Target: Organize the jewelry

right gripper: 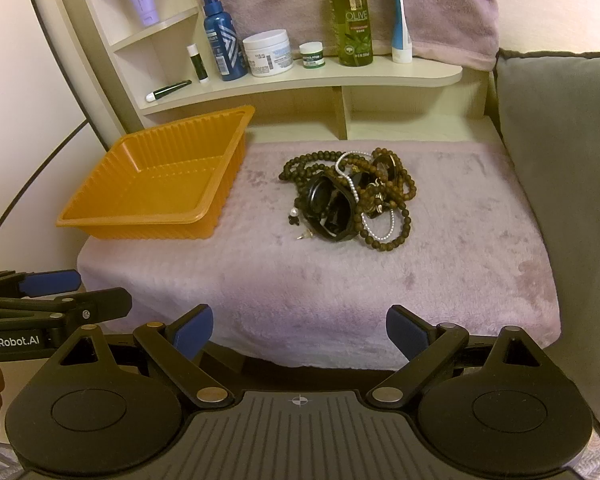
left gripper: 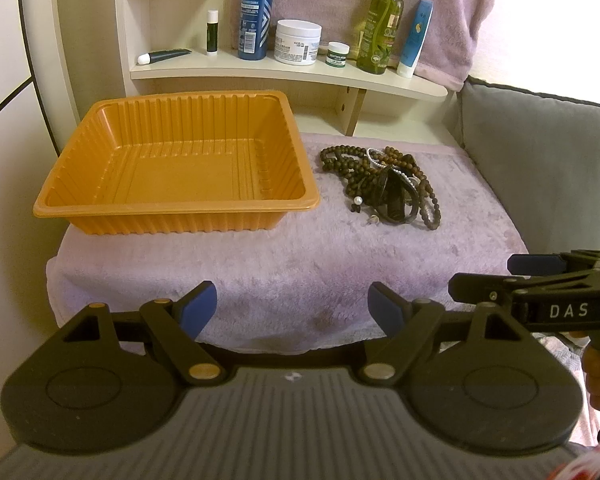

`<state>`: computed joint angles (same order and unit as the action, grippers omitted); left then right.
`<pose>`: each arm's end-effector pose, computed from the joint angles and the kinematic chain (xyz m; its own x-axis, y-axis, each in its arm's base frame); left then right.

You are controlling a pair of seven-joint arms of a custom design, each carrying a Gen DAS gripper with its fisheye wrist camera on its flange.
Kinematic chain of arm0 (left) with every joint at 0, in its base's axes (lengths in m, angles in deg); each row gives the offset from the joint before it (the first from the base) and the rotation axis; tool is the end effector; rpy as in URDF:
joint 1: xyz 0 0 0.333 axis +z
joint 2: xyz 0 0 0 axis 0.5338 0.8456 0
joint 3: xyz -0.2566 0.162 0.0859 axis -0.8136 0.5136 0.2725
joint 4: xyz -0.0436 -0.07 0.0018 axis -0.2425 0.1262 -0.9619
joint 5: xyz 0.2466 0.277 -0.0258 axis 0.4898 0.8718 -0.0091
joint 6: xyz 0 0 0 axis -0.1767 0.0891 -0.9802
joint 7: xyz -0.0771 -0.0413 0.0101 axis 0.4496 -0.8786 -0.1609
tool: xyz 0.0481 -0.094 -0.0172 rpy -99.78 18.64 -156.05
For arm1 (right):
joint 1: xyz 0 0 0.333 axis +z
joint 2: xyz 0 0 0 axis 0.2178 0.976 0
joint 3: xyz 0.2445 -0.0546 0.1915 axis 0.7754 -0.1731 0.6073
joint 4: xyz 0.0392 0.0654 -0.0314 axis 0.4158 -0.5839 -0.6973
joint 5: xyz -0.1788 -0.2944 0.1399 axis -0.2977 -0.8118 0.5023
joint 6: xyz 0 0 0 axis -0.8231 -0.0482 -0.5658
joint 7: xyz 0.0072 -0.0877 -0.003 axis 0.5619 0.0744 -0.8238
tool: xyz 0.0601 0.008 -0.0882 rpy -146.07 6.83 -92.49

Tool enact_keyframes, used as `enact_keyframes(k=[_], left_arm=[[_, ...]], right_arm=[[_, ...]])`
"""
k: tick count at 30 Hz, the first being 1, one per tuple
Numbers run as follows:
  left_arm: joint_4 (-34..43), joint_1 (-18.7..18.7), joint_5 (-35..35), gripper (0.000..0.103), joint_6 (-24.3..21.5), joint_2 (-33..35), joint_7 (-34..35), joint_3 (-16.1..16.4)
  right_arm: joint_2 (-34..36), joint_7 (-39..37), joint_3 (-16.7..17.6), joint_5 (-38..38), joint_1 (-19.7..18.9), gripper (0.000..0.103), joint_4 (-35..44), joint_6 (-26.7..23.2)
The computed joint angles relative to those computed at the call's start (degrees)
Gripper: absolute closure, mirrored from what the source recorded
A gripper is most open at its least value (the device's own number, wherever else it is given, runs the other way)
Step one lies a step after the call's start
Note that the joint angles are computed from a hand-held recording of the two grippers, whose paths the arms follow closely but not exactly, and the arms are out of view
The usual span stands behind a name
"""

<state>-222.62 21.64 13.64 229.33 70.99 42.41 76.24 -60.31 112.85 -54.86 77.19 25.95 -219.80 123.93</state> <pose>0.4778 -0.2175 0.4442 -0.2132 -0.9701 0.1163 -0.7664 0.0922 -0.6358 0.4581 0.1782 0.4336 0.0164 -0.9735 -0.2279 -0.7938 0.1259 -0.5950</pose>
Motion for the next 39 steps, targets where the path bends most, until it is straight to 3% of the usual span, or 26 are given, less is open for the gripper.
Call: enact_keyframes(k=[39], left_arm=[[0.32, 0.08, 0.14, 0.022, -0.31, -0.06, -0.24, 0.00]], right_arm=[[0.21, 1.33, 0.31, -1.50, -0.47, 0.009, -0.20, 0.56]])
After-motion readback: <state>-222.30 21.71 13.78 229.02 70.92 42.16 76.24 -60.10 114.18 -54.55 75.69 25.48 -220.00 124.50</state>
